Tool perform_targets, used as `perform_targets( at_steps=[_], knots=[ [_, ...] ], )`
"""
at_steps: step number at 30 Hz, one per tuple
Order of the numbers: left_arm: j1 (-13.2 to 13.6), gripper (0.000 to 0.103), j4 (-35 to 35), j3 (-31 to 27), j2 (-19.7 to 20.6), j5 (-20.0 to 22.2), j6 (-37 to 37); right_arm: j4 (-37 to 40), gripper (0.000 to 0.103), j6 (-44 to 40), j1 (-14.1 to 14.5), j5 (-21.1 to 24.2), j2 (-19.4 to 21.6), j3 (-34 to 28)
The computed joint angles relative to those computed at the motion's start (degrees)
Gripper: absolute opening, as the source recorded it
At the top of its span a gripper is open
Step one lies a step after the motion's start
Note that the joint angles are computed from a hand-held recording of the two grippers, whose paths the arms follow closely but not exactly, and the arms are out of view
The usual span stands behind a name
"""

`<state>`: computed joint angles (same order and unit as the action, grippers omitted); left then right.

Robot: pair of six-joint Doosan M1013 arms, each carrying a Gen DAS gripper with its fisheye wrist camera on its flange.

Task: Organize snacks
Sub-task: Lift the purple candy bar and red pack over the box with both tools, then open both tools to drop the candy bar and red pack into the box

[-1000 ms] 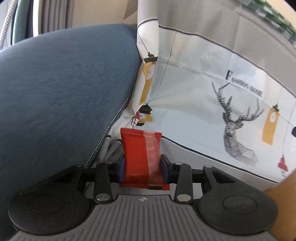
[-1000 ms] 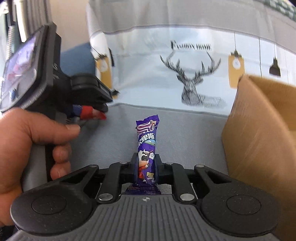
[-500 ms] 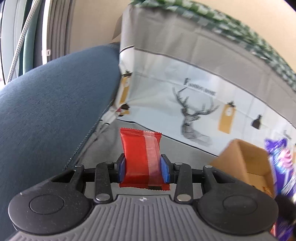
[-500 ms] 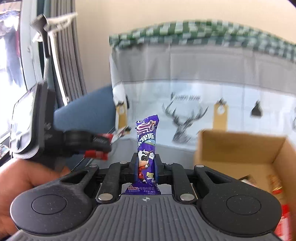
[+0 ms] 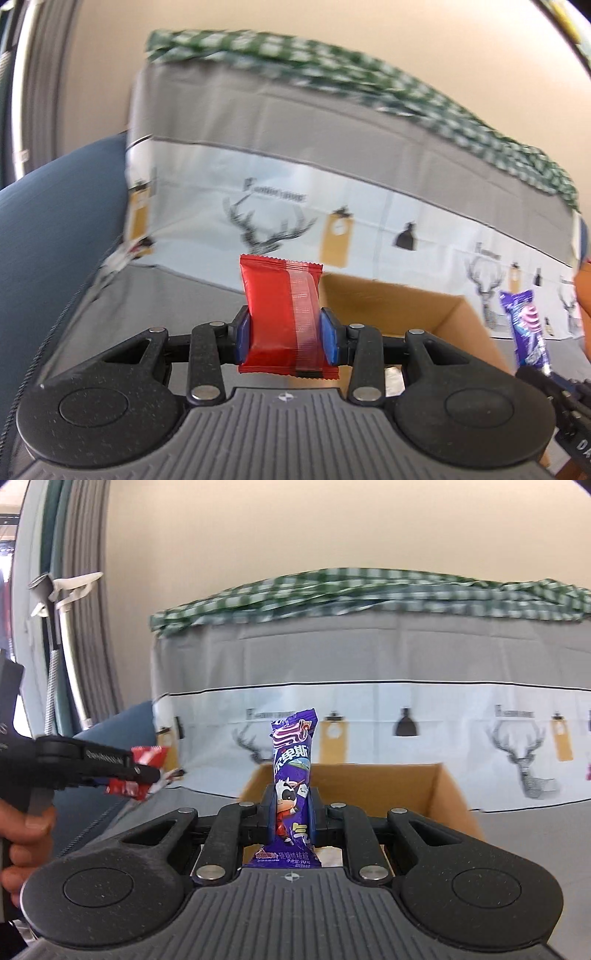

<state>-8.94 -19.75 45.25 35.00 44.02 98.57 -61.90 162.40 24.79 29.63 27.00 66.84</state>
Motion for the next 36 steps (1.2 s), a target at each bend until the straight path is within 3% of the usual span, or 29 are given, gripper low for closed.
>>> perform_targets(
  at_steps=[6, 14, 29, 32, 34, 35, 36],
  knots=[
    [-1.5, 0.042, -7.7, -0.6, 0.8, 0.1, 6.3, -4.1, 0.017, 3.2, -1.0, 1.4, -1.4, 2.8],
    [-3.4, 0.042, -15.6, -0.2, 1.2, -0.6, 14.7, -4.0, 0.017, 3.7, -2.1, 3.4, -1.7, 3.6],
    [-3.8, 0.042, -17.9, -0.8, 1.9, 0.2, 16.2, -3.6, 0.017, 1.9, -2.0, 4.6, -1.2, 3.1],
    [-3.7, 0.043, -19.5, -1.6, 2.3, 2.2, 17.2, -2.8, 0.019, 1.0, -1.9, 5.2, -1.0, 2.8],
    [-3.6, 0.050, -19.9, -1.8, 2.5, 3.6, 18.0, -1.0, 0.033, -0.5, -1.9, 6.4, -0.7, 2.2],
    [-3.6, 0.052, -20.2, -1.5, 2.3, 3.6, 18.8, 0.8, 0.057, -2.1, -2.0, 7.2, -0.4, 1.6],
    [-3.6, 0.053, -20.7, -1.2, 2.1, 3.3, 20.1, 1.1, 0.075, -2.4, -2.0, 8.1, -0.3, 1.3]
  ],
)
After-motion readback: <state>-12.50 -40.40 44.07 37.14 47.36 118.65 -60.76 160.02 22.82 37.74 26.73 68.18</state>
